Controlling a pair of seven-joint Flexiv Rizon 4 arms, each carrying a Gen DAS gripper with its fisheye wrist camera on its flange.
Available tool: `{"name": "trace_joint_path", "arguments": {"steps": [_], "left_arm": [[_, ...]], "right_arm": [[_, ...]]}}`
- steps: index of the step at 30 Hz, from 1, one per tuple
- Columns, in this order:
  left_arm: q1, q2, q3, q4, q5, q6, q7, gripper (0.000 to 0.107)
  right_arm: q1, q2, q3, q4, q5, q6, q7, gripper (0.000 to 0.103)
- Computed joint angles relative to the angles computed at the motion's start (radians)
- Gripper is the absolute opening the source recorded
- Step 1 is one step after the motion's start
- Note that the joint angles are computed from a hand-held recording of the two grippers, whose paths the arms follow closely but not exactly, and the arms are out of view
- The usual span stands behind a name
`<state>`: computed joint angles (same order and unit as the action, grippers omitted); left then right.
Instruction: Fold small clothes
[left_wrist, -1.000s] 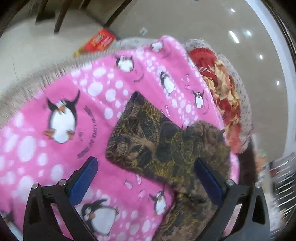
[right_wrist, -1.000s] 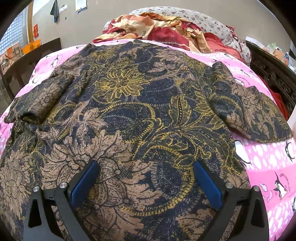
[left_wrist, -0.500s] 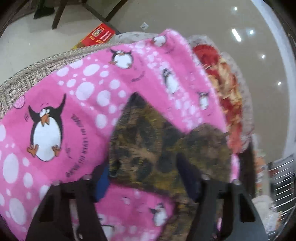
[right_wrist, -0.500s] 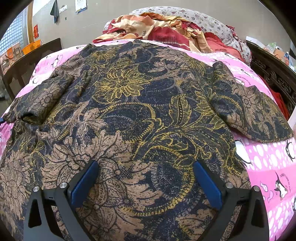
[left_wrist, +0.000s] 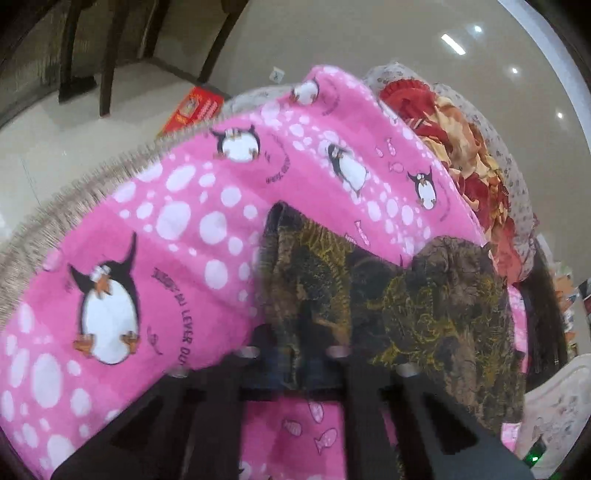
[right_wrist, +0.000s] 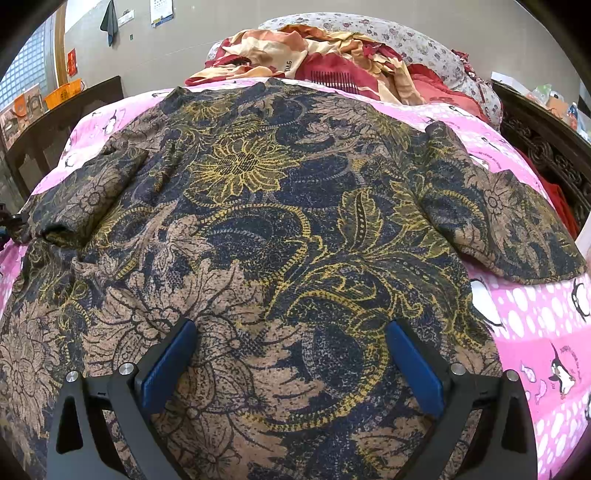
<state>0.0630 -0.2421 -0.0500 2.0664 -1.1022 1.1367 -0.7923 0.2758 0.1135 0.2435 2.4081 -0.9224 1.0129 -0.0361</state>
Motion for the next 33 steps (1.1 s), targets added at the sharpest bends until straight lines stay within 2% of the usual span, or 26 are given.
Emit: {"name": "trace_joint_path", "arguments": {"steps": [5,7,9,13,16,19,22,27,30,33], "left_arm": [[0.005,0.064,0.016,-0.019,-0.031,0.049,0.048,0.005],[0.006,0.077,0.032,-0.046,-0.023,0.120,0.051,0.005],[0.020,0.081,0.049,-0.083,-0.002,0.179,0.029,0.005],[0.062,0.075,0.077,-0.150,0.077,0.252,-0.080,0.005],[0.087,0.077,0.068,-0.177,0.113,0.222,-0.117,0.005],[0.076,0.094,0.021,-0.180,0.053,0.196,-0.036,0.005],[0.022,0.114,-0.012,-0.174,-0.018,0.138,0.061,0.005],[-0.159,0.140,-0.079,-0.098,-0.120,0.071,0.241,0.005],[-0.262,0.107,-0.113,-0.058,-0.162,0.058,0.296,0.005],[-0.342,0.040,-0.135,-0.023,-0.147,0.121,0.308,0.005]], "right_arm": [[0.000,-0.002,-0.001,-0.001,0.001,-0.002,-0.004,0.103],[0.002,-0.001,0.002,-0.001,0.002,-0.008,-0.004,0.103],[0.002,-0.002,0.001,-0.001,0.000,-0.007,-0.003,0.103],[0.000,0.001,0.000,0.003,-0.003,-0.004,-0.001,0.103],[0.001,0.002,0.001,0.003,-0.001,-0.005,-0.001,0.103],[0.002,0.001,0.001,0.002,-0.002,-0.007,-0.001,0.103],[0.002,0.000,0.001,0.001,-0.002,-0.005,-0.001,0.103],[0.006,-0.001,0.001,-0.003,0.019,-0.009,-0.013,0.103],[0.021,0.022,0.008,-0.025,0.135,-0.046,-0.084,0.101],[-0.005,0.072,0.003,-0.026,0.131,-0.008,-0.089,0.101]]}}
